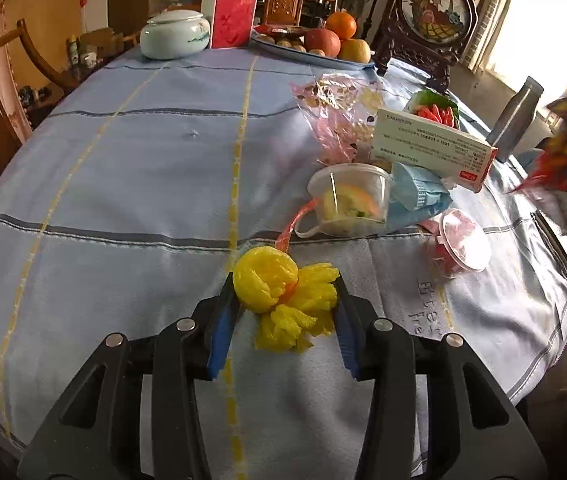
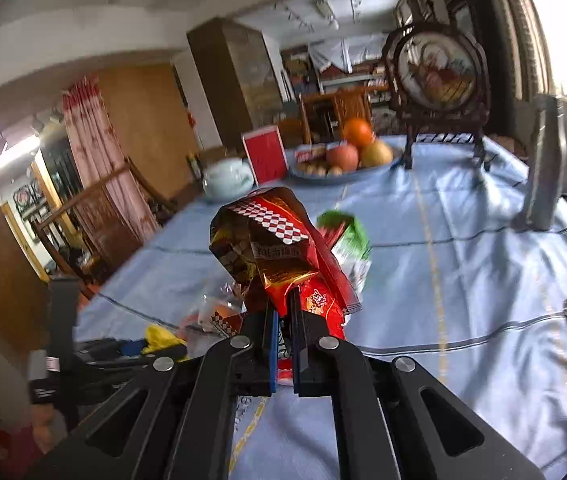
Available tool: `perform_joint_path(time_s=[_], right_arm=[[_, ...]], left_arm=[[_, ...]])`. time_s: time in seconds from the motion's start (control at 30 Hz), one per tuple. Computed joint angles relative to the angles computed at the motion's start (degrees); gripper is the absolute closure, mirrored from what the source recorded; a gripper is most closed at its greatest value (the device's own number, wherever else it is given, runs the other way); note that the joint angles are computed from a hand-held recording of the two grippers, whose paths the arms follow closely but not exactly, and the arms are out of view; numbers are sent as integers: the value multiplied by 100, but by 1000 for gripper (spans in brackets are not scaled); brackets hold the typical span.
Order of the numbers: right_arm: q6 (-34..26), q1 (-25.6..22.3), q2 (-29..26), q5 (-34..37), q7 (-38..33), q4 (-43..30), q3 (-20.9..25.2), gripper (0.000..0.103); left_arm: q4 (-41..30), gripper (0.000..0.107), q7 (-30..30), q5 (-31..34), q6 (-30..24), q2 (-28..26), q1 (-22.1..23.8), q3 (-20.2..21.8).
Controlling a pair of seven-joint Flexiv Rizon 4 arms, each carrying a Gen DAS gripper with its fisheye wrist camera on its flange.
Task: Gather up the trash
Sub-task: 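Carry the yellow item and red chip bag to the red wastebasket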
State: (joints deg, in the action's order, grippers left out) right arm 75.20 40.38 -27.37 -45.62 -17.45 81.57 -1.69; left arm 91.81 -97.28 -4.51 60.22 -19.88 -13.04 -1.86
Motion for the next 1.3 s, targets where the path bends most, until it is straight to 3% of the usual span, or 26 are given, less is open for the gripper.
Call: perform_joint_path(time_s=[0.2,0.37,0.73,0.97,1.13,1.3], right_arm=[[257,46,613,-1048,1207,849,-499,97],[288,-200,1085,-2033,2243,1445,-556,97],[-336,-1064,2313,-3569,4072,2856,-39,97],[-1256,-1721,3368,-3330,4401,3995,635,97],[-2084,-2124,4272,-2505,4304,4856,1209,97],[-2841,-2361,5044,-1209,4172,5664,1783,97]], left_arm=[[147,65,19,-68,298,107,-10,-52],[70,65,191,-82,447,212,-71,-142],[-677,65,868,-195,337,-114,-472,-513],[-1239,65,1441,-362,210,-522,-874,-769],[-1600,65,1914,-688,-5,-844,-1106,-1038],[-1881,65,2284,-858,-313,-1086,-1408,-1153]])
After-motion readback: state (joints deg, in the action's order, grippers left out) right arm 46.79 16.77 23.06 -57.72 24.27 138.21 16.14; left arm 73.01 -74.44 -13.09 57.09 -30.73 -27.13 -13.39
